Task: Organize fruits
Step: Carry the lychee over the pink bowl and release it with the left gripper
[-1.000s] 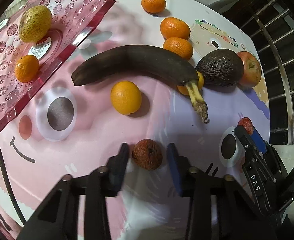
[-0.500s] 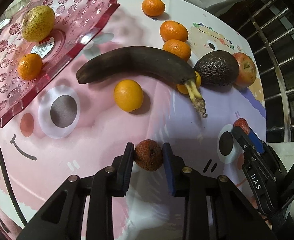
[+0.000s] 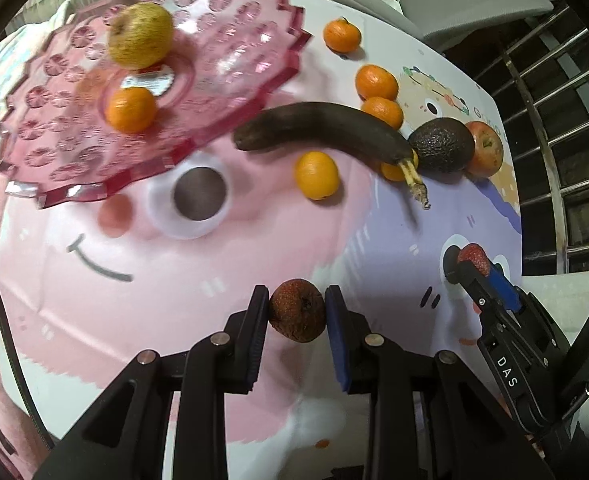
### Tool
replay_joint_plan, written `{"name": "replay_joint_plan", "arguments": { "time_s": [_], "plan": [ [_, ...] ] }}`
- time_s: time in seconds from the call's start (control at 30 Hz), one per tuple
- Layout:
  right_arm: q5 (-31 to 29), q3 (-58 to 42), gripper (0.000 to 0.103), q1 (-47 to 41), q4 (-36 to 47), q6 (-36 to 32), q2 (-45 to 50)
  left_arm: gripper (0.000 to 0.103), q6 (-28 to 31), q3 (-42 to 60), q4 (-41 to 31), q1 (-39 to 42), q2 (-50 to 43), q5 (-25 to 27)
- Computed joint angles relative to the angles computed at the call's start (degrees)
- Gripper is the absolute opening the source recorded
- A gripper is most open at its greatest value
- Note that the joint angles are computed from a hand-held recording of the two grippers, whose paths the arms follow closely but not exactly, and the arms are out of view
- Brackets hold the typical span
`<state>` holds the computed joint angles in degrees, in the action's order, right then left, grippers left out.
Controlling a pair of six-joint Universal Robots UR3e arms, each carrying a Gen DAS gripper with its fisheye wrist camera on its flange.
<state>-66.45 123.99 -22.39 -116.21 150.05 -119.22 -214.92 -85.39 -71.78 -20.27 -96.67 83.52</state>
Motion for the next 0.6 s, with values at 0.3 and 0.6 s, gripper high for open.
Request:
{"name": "replay_joint_plan", "arguments": {
  "time_s": [0.3, 0.6],
  "plan": [
    [-2.78, -4.09, 0.030, 9.78, 2.41, 8.16, -1.31, 0.027, 7.98, -5.40, -5.45, 6.91, 12.08, -1.97],
    [-10.44, -9.32, 0.030, 25.82, -4.07, 25.62, 4.41, 0.027, 23.95, -4.56, -12.11, 18.56, 19.33, -5.94]
  ]
}}
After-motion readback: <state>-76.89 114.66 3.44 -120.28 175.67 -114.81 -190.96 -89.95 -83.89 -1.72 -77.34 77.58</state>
